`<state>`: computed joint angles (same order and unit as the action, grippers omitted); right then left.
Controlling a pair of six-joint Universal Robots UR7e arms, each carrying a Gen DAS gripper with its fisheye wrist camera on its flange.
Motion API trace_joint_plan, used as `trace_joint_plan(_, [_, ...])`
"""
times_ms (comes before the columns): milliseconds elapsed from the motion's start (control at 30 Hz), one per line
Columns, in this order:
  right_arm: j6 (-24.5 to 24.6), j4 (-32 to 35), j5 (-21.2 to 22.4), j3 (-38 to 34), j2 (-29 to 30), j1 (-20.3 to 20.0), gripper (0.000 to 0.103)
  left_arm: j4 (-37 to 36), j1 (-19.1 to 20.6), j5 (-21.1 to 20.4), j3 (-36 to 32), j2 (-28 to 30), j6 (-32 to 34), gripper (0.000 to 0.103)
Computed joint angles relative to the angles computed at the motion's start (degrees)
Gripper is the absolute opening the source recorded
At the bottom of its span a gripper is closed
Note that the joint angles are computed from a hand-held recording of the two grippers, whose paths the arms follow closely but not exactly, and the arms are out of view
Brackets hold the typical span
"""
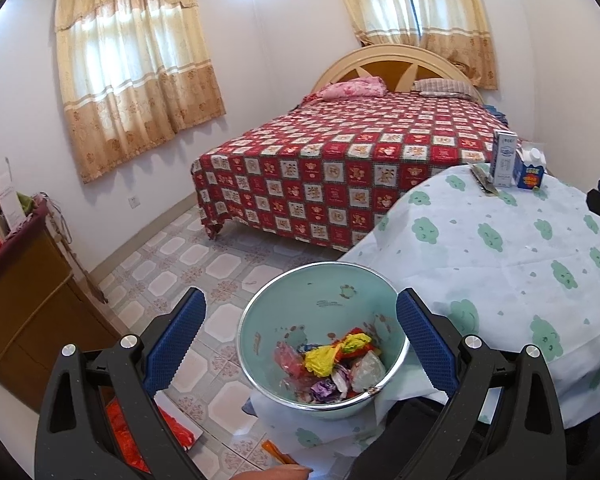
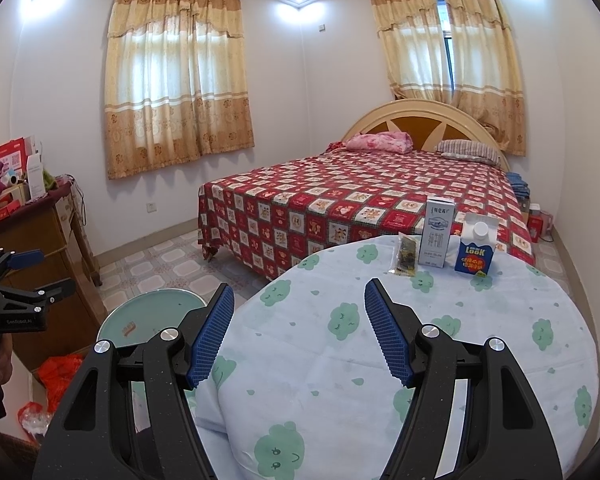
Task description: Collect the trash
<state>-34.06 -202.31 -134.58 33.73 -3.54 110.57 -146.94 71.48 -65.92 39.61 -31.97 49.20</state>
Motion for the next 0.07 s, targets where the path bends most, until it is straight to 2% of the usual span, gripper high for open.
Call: trace_joint_plan(67, [0.2,-0.1,-0.3,0.3,-0.2,-0.2,0.075,0.4,-0.1,-0.1,0.0,0.2,0.0,0.094])
